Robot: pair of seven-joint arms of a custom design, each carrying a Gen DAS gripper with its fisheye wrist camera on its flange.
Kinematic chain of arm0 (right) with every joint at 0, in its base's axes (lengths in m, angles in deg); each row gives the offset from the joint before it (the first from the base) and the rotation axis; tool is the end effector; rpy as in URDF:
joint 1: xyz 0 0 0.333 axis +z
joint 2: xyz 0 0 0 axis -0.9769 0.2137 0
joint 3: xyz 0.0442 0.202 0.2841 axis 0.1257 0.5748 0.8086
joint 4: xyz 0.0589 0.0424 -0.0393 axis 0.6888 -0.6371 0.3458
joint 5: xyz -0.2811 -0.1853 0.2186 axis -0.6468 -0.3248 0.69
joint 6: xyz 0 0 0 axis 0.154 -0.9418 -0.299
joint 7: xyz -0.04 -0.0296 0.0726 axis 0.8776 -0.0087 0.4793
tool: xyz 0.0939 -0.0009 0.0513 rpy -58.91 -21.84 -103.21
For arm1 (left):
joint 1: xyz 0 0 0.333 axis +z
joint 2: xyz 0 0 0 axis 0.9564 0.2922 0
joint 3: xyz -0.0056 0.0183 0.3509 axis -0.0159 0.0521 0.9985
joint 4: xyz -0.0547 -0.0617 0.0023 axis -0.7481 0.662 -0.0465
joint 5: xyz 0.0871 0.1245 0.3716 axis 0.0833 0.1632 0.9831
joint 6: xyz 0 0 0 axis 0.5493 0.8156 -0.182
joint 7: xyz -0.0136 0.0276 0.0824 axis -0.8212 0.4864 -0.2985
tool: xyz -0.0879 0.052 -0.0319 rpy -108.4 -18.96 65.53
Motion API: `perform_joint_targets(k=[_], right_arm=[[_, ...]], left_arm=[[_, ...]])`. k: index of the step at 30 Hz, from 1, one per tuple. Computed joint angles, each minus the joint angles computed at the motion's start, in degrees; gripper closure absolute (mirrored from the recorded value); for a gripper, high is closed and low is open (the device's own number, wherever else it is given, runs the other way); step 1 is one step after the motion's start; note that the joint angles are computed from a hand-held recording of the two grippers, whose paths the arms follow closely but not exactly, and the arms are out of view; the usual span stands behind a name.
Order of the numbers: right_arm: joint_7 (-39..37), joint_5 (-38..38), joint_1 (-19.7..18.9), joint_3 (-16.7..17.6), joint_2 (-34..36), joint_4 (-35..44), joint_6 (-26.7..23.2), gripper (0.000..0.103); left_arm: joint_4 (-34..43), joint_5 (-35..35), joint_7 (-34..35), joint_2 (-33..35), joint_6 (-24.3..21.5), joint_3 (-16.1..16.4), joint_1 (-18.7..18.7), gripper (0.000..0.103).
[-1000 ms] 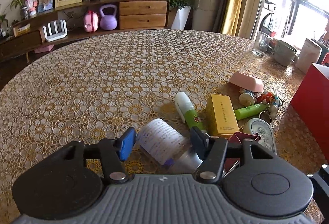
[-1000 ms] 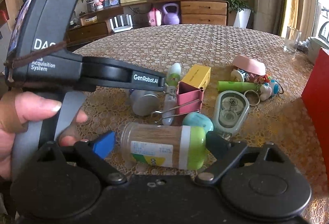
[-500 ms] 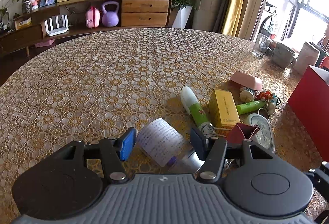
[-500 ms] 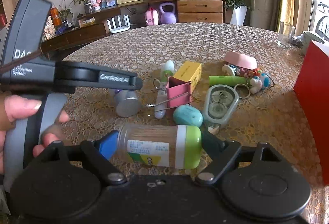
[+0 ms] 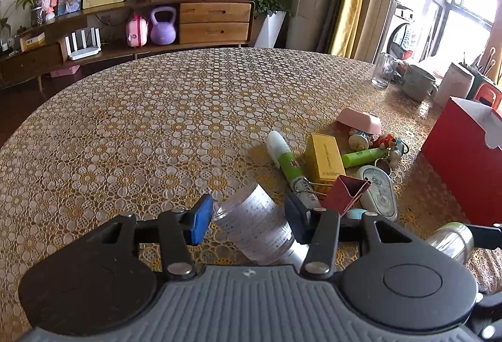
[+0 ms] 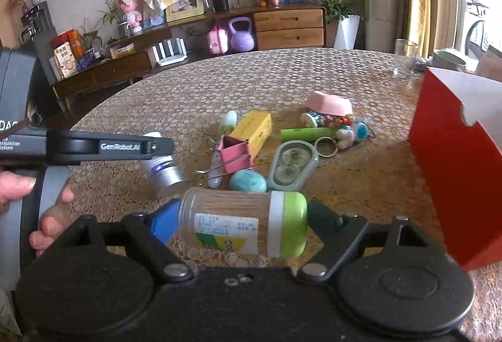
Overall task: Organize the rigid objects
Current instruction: 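Grasp the green-capped toothpick jar with the right gripper while the left grasps the purple-filled pill bottle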
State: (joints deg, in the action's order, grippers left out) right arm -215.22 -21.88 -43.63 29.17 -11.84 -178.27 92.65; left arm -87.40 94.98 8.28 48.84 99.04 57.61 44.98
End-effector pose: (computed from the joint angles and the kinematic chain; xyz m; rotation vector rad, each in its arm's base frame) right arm 0.5714 0.3756 0.3695 -1.6496 1.6750 -0.5926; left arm 0.7091 -0.4061 0.3574 -1.5153 2.0783 -1.0288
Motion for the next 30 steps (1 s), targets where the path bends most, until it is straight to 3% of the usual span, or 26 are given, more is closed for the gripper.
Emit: perform_joint_targets(k=[5, 9, 17, 21, 24, 30], right_arm=[[4.2, -3.3, 0.0, -0.2, -1.8, -2.1, 0.9, 0.018], [10.1, -8.3, -0.7, 0.9, -3.7, -3.8, -0.1, 0.018], [16.3, -14.2, -4.7, 5.3, -5.6, -5.6, -2.1, 0.018], [17.5, -15.7, -6.1, 6.9, -5.7, -5.8, -2.3, 0.018], [18.0, -16.3, -6.6, 7.6, -5.6, -5.6, -2.4, 0.018], [18.0, -16.4, -7.0, 8.4, -5.6, -5.6, -2.8, 0.018]], left_arm=[[-0.6, 0.3, -1.3, -0.5, -0.2, 1.0, -0.8, 0.053], [0.9, -0.1, -1.3, 0.3, -1.5, -0.1, 0.1, 0.053], [-7.1, 5.7, -4.1, -3.9, 4.7, 8.0, -7.0, 0.053], [-9.9, 4.6, -3.0, -5.4, 7.0, 5.6, -5.1, 0.053], [-10.6, 4.2, -2.1, -5.5, 7.3, 7.3, -6.5, 0.053], [-8.2, 2.3, -0.8, -3.9, 5.0, 6.5, -5.3, 0.053]])
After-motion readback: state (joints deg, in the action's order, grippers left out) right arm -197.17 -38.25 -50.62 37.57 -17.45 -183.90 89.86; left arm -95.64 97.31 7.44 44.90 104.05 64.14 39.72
